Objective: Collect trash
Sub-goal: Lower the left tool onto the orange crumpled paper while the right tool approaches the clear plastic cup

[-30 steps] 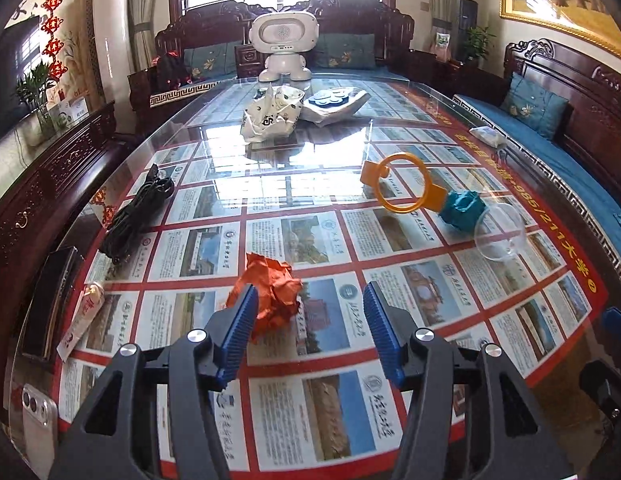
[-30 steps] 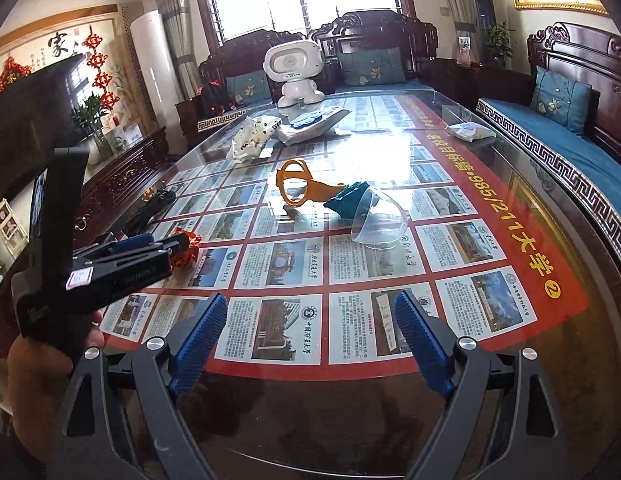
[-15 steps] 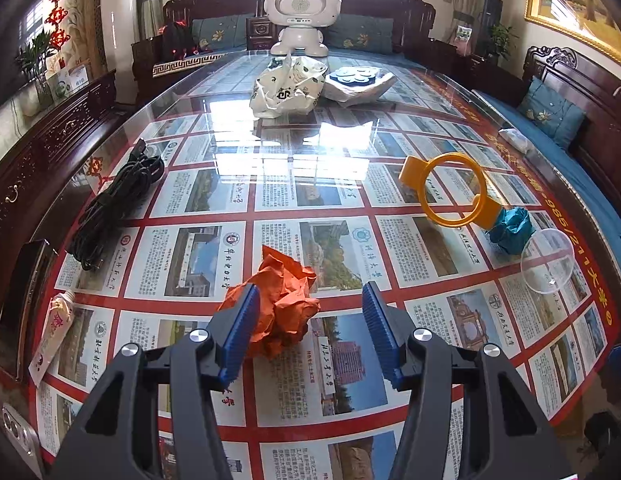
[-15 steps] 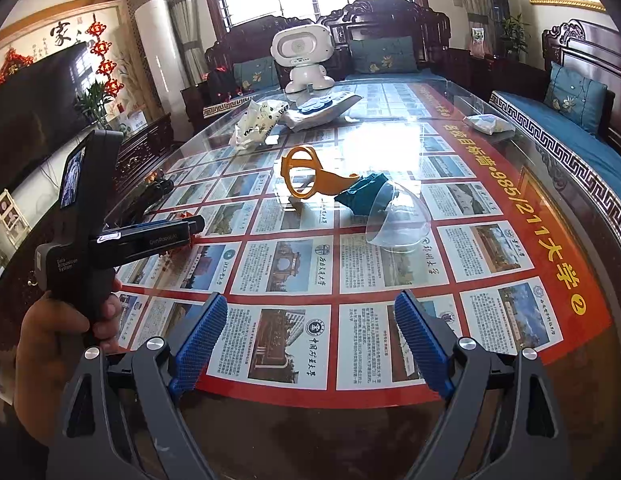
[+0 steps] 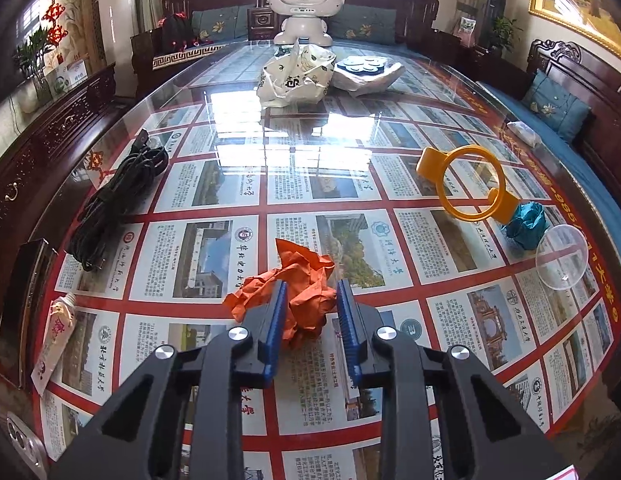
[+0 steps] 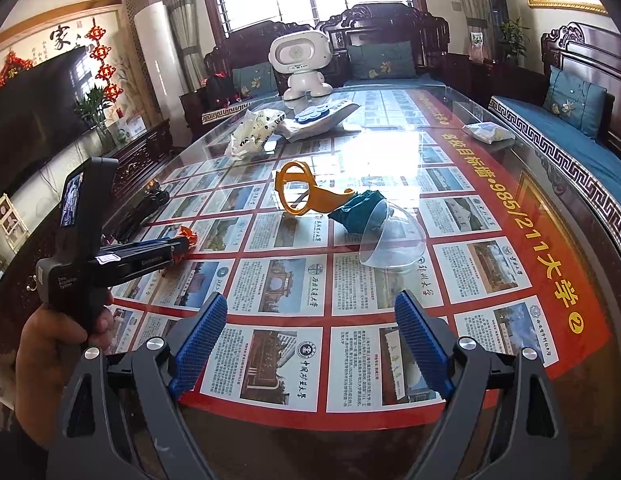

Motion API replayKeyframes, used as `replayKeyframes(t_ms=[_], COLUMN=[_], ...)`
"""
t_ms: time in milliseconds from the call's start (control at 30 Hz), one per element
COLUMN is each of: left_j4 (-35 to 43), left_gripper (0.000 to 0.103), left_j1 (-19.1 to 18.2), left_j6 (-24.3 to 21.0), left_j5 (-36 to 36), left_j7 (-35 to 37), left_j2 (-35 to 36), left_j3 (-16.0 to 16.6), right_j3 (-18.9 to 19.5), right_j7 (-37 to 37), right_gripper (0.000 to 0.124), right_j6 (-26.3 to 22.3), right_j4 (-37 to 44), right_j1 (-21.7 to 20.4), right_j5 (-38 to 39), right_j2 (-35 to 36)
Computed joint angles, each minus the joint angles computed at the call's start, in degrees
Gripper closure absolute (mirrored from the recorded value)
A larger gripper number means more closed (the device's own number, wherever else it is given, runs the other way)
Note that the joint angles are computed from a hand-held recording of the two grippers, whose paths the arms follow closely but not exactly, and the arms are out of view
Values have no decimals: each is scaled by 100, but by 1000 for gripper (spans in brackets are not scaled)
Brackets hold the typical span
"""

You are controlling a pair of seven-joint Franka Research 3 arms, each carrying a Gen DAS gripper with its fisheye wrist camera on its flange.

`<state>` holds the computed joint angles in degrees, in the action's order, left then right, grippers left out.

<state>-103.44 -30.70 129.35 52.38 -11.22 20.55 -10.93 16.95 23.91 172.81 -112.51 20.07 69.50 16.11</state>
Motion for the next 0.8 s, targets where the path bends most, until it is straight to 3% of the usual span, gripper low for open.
replayKeyframes(t_ms=[167,233,300,500,667,800], left_j4=[28,88,152,281,243,173], left_gripper=[70,55,52,52,51,58], left_j1=[-52,-105,-123,-115,-10,-10], left_j6=[-127,-287,-427,-722,-463,-386], left_j5=[113,187,181,76,-128,-109], left_j7=[55,35,68,101,112,41], left_j2=[-52,-45,-22,65,134,64], left_j3=[-3,-5,-20,-18,-6,11], right_j3=[-4,-10,-12,-31,-24,-84], right_j7=[-1,7,11,48,73,364], right_gripper=[41,41,41,41,41,42], right_j6=[-39,-31,-28,-26,-13,116], right_j4=[-2,-7,-11,-2,29,94], right_j1=[-6,3,10,41,44,110], right_j5=[4,9,11,-42,-85,-409], right_j2=[-7,-15,-22,-28,0,93])
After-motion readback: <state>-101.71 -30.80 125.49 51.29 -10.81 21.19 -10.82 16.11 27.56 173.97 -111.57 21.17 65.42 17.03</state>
